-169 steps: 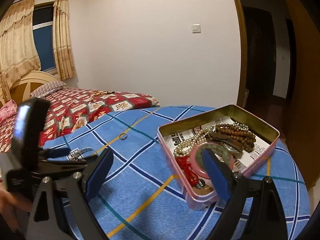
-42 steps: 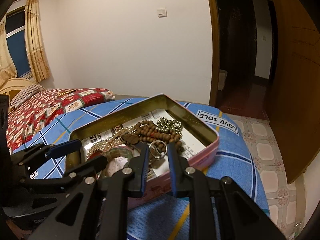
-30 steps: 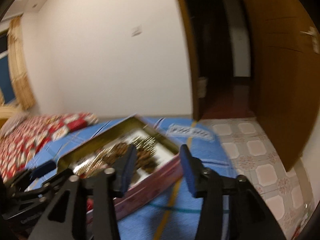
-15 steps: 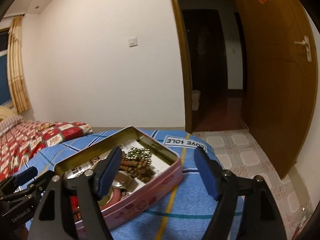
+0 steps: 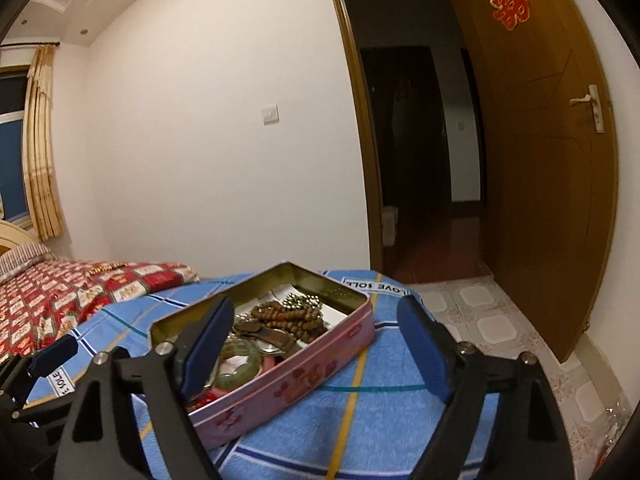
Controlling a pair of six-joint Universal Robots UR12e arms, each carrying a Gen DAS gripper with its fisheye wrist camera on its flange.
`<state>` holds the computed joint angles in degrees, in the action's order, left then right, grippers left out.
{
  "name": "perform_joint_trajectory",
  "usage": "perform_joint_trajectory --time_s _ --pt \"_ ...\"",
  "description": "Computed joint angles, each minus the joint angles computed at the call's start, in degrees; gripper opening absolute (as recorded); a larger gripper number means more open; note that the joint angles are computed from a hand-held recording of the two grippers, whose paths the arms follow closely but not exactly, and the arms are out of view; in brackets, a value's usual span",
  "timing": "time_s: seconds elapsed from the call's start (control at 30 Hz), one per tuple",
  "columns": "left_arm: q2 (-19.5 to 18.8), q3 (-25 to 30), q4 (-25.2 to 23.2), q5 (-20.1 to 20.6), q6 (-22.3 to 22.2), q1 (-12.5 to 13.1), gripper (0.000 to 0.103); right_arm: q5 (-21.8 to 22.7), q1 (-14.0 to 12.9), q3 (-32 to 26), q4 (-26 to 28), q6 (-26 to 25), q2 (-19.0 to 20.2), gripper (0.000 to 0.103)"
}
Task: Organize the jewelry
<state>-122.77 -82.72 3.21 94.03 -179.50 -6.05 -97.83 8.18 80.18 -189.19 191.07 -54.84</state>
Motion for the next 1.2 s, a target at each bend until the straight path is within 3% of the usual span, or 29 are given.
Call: perform_joint_trajectory --time_s 0.2,0.53,1.2 --pt "0.7 -2.0 4.7 1.1 -0.1 -0.1 0.079 -1.0 0.6 1.2 -4.7 -0.3 -0.2 0.089" --pt "0.9 -2.5 5.6 1.3 -0.7 0.0 0.083 -4.4 1.7 1.5 -11.3 -2.4 0.5 0.099" --pt "1.0 -2.6 5.6 0.7 -0.9 0.0 0.084 -4.6 1.8 1.2 -11.6 -3.6 0.8 0.102"
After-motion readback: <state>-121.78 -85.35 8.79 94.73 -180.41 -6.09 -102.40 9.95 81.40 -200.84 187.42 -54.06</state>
